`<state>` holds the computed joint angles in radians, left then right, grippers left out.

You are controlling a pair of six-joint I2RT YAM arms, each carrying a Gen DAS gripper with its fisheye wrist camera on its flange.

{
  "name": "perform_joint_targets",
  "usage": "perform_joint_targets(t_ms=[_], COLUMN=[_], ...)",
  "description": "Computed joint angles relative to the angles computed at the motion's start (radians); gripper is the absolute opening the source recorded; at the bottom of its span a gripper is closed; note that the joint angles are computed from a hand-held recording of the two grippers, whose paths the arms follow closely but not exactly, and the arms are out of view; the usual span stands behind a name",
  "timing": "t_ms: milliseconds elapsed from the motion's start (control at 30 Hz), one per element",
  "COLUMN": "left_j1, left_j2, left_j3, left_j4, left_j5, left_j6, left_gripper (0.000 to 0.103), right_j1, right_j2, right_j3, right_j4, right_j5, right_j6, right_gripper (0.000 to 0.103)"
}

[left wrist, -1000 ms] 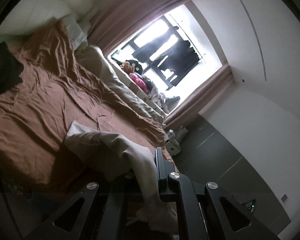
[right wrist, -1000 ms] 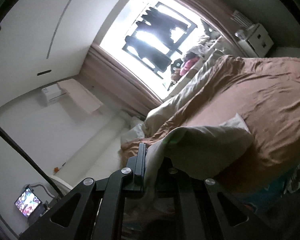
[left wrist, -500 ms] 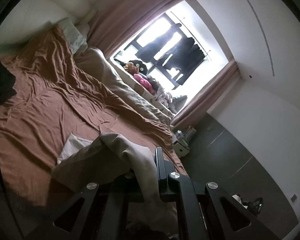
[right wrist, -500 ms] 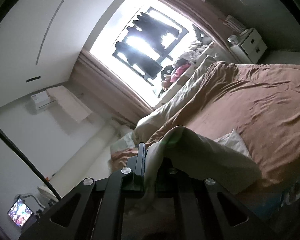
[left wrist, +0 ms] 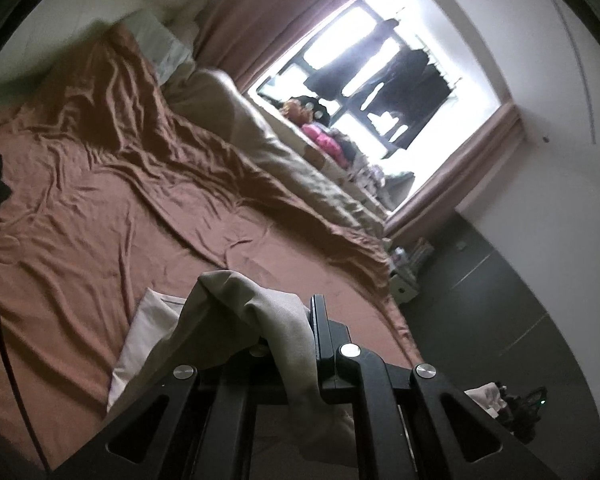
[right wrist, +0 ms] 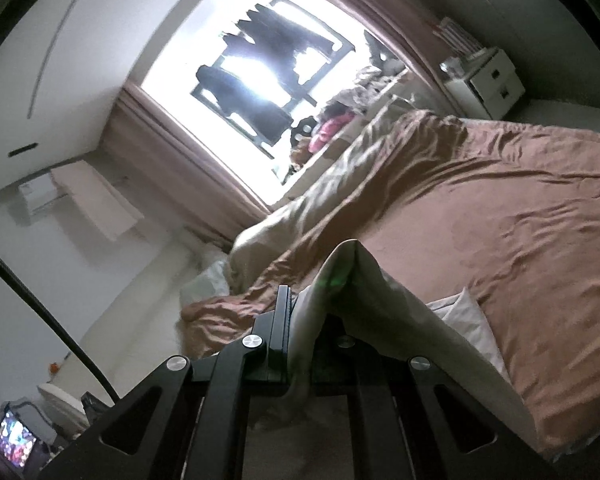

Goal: Fold large clothes

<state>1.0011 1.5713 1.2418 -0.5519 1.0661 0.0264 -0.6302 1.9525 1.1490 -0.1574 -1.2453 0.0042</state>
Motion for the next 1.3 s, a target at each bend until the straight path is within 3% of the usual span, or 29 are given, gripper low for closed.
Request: perform_joint_targets(t_ms=[100,367,600,667,700,767,800,833,900,933,967,1100,1300], left_j1=[-0.065,-0.168,-0.22,-0.226,-0.228,-0.225,-0.223,-0.222,-0.222,-0.22,-0.219,-0.236,-0.316], left_j2=[0.103,0.347,0.53,0.593,0.615,0.627,0.623,0.609,0.574,0.55,0.536,0.491,0.449], left_j3=[0.022,0.109,0.208,0.255,0.274,0.275,0.261,0.244,0.21,0.191,0.183,0.171,0.126], left_j4=[0.083,0.176,0.172,0.151,0.143,0.169,0.208,0.24,0.298,0.327,0.335,0.299,0.264], left_j5=[-0.071,-0.206,-0.307,-0.318,-0.321,-0.299,-0.28,-0.274,-0.281,-0.279,-0.277,-0.317,-0.429], left_j6=[-0.05,-0.105,-0.14,-0.159,-0.169,-0.196,-0.22,-0.237,-0.263,-0.275,-0.28,-0.239,-0.133], left_gripper=[0.006,0.006,0.007,0.012,0.021,0.049,0.069,0.083,0.092,0.093,0.093,0.093,0.092], right_j1=[0.058,0.183,0.262,0.277,0.286,0.302,0.31,0.319,0.33,0.332,0.331,0.333,0.385], right_j2=[0.032,0.117,0.157,0.167,0.169,0.18,0.188,0.188,0.159,0.143,0.118,0.039,-0.023], right_j3=[0.017,0.085,0.157,0.173,0.187,0.232,0.244,0.257,0.255,0.248,0.23,0.226,0.259], right_j4=[0.065,0.077,0.001,-0.02,-0.049,-0.105,-0.108,-0.114,-0.115,-0.101,-0.077,-0.117,-0.282], right_j5=[0.068,0.233,0.342,0.362,0.383,0.432,0.446,0.456,0.479,0.485,0.487,0.474,0.522], right_j6=[0.073,0.173,0.21,0.22,0.218,0.22,0.229,0.239,0.252,0.257,0.268,0.256,0.12], right_gripper=[0.004,0.004,0.004,0.005,0.005,0.008,0.01,0.016,0.05,0.084,0.089,0.089,0.089])
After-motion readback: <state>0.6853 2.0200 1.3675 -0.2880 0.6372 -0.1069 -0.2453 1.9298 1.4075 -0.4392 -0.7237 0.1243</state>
